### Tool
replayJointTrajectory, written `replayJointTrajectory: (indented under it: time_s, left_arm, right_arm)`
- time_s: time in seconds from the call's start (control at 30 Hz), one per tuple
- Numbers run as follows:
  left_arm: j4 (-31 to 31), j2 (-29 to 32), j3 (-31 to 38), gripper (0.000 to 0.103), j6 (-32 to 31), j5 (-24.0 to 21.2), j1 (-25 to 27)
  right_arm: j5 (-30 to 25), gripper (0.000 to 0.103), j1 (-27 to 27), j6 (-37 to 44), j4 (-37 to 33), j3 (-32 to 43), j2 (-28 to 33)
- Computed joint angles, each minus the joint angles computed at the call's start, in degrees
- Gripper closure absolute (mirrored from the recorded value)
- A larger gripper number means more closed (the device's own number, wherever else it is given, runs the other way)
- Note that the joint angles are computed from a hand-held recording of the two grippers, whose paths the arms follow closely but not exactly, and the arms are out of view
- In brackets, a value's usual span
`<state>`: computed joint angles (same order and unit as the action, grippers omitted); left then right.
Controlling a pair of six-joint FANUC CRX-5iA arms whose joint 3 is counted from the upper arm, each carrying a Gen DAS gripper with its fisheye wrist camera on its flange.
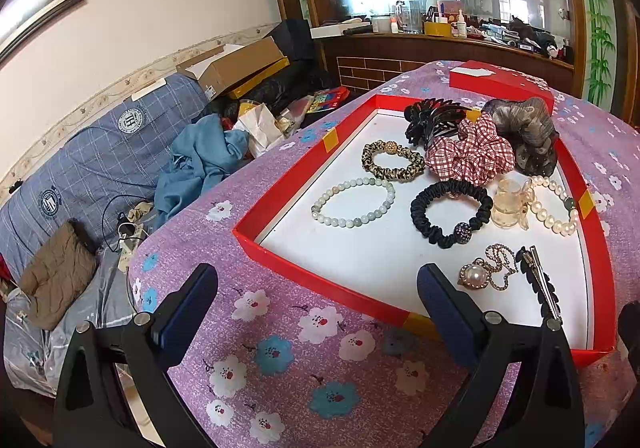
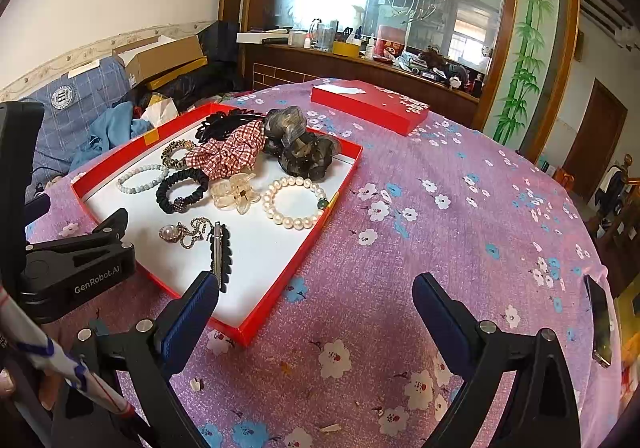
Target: Organize jewelry
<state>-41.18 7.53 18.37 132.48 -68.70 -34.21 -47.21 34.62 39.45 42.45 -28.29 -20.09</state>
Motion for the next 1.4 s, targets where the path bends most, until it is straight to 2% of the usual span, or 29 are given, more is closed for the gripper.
replayJointTrajectory:
  time_s: [1.4]
  left_arm:
    - [0.23,-0.02,-0.17,0.003,-0.15,0.38,0.03]
  right_arm:
    - [-0.93,0.003,-0.18,0.02,-0.17,-0.03,-0.33]
